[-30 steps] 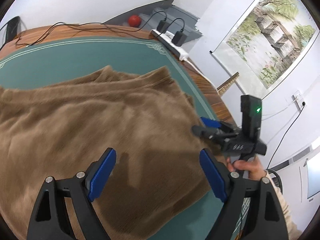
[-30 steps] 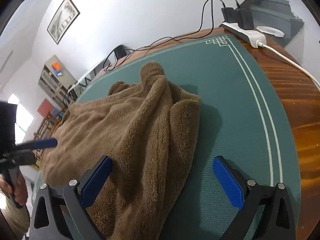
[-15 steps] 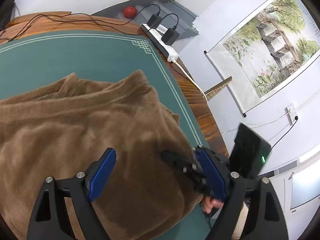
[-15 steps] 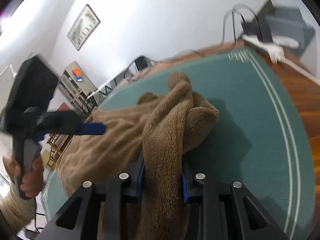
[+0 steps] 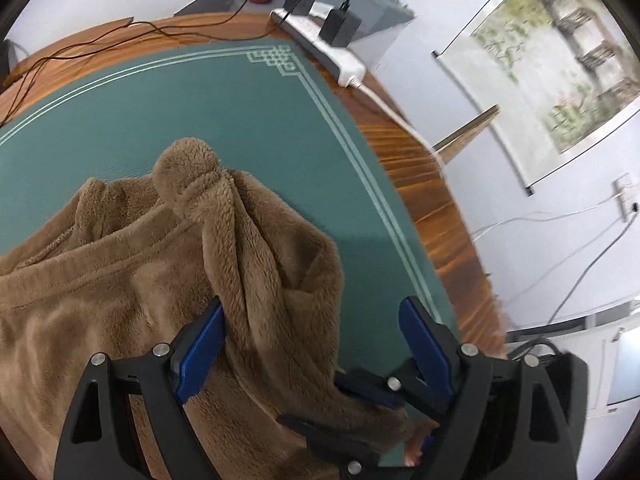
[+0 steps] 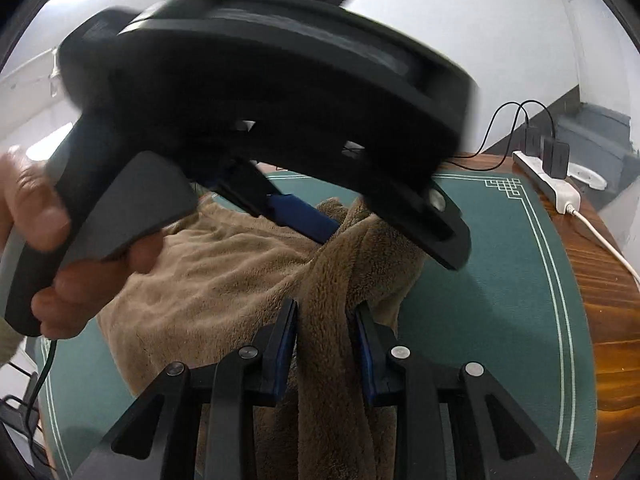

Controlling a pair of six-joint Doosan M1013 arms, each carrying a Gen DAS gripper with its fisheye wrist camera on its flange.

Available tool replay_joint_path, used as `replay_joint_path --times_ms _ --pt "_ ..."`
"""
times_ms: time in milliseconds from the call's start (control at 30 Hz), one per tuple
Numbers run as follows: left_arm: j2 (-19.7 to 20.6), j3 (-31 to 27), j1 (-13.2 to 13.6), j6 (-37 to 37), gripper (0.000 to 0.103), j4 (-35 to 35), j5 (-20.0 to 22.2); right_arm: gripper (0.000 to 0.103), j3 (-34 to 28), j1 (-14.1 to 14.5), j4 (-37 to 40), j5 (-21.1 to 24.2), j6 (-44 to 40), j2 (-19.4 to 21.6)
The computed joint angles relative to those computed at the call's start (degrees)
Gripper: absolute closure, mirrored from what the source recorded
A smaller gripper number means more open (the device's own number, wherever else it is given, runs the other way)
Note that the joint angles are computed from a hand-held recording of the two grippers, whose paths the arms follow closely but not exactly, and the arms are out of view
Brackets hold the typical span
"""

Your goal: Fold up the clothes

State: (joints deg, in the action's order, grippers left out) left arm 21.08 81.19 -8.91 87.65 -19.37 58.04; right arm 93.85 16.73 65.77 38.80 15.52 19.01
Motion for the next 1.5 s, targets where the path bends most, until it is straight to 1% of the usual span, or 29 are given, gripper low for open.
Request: replay_joint_path --times_ms 100,300,333,367,400,433,467,500,567,600,633,667,700,733,767,833,900,967,1033,1100,1167,1233,1267,1333,1367,1400,1433,1467,1500 --pt "0.59 -0.54 0.38 -1.65 0.015 0.81 1.97 0.073 0.99 0.33 0.31 -1.51 -1.84 -0.53" --pt "1.73 -1.06 2.18 0.09 0.015 -5.15 2.91 0.073 2.50 1.15 0.96 -3.92 -4.30 -1.46" --pt "1.85 -1.12 2.05 0.39 0.015 -5.02 2.57 0.073 2.74 1.37 0.79 -4.45 -4.69 -1.67" --pt "1.92 -1.14 1.83 0.65 0.018 -4.57 2.08 0.073 3.00 1.61 0.57 -4.91 -5.02 -1.89" --pt "1.90 -1.17 1.26 0.83 0.025 -2.56 1.71 0.073 3.21 1.81 0.26 -5.26 -5.04 -2.09" --pt "1.85 -1.19 0.59 0.93 0.050 -0.10 1.37 0.073 3.33 1.96 -0.10 -5.56 -4.82 -2.23" --pt "1.93 -1.37 -0.11 0.53 0.060 3.02 1.59 0.073 3.44 2.12 -0.70 -6.03 -4.25 -2.40" --pt "1.90 -1.28 -0.21 0.70 0.061 3.86 1.50 0.073 3.38 2.07 -1.53 -5.93 -2.85 -2.47" --pt "1.70 -0.89 0.22 1.07 0.070 3.56 1.05 0.071 2.83 1.51 -3.03 -4.00 0.92 -2.30" --pt "1.51 -0.52 1.00 1.45 0.071 1.93 0.76 0.063 2.61 1.14 -3.40 -2.88 2.53 -2.26" --pt "1.34 -0.17 1.70 1.91 0.072 0.33 0.55 0.038 2.62 0.58 -2.84 -1.62 3.48 -2.39" --pt "1.18 0.17 2.36 2.37 0.073 -1.19 0.40 0.025 3.14 -0.26 -0.95 -0.54 3.54 -2.85" --pt "0.78 0.82 3.10 2.83 0.073 -2.74 -0.07 0.008 3.93 -1.04 1.23 -0.08 3.38 -3.54" --pt "0.40 1.37 3.69 3.59 0.073 -4.07 -0.38 0.002 4.75 -1.67 2.87 -0.08 3.47 -4.27" --pt "0.05 1.85 4.22 4.43 0.073 -5.35 -0.61 0.001 5.80 -2.58 4.15 -0.03 4.35 -5.11" --pt "-0.73 2.83 5.40 6.15 0.073 -8.42 -1.30 0.001 7.06 -4.28 4.87 1.43 8.39 -5.98" --pt "-1.48 3.57 6.33 7.66 0.073 -10.97 -1.84 0.001 8.13 -6.02 5.08 4.12 15.01 -6.08" --pt "-2.03 4.09 7.12 9.02 0.073 -13.14 -2.25 0.001 8.71 -7.07 5.39 6.95 20.35 -5.59" --pt "-2.39 4.44 7.78 10.23 0.073 -14.82 -2.50 0.001 9.76 -7.78 7.71 10.66 23.25 -5.10" --pt "-2.79 4.88 8.30 11.03 0.073 -16.05 -2.66 0.001 10.54 -7.70 11.49 13.55 23.72 -4.42" --pt "-2.93 5.13 8.74 11.97 0.073 -17.41 -2.38 0.001 11.33 -6.80 14.47 14.79 23.22 -4.30" --pt "-3.10 5.37 9.20 12.98 0.073 -18.82 -2.05 0.001 10.45 -5.00 14.52 13.09 23.57 -3.70" --pt "-3.22 5.50 9.47 13.58 0.073 -19.59 -1.87 0.001 9.94 -3.76 13.19 11.02 24.43 -3.59" --pt "-3.41 5.63 10.09 15.07 0.073 -21.56 -1.31 0.001 6.80 -1.38 8.61 6.27 28.05 -1.98" --pt "-3.51 5.66 10.39 15.64 0.073 -22.42 -1.02 0.002 6.25 -0.12 6.02 3.46 29.81 -2.00" --pt "-3.60 5.72 10.67 16.23 0.073 -23.20 -0.90 0.005 5.82 0.96 4.01 1.16 30.88 -2.02" --pt "-3.69 5.80 10.93 16.84 0.073 -23.97 -0.82 0.023 5.54 1.82 2.89 -0.61 30.92 -2.06" --pt "-3.87 5.88 11.19 17.26 0.073 -24.41 -0.97 0.034 5.21 3.03 -0.05 -3.63 32.37 -2.28" --pt "-4.15 5.98 11.72 17.77 0.073 -25.15 -1.10 0.054 4.99 4.32 -4.06 -7.26 34.64 -2.66"
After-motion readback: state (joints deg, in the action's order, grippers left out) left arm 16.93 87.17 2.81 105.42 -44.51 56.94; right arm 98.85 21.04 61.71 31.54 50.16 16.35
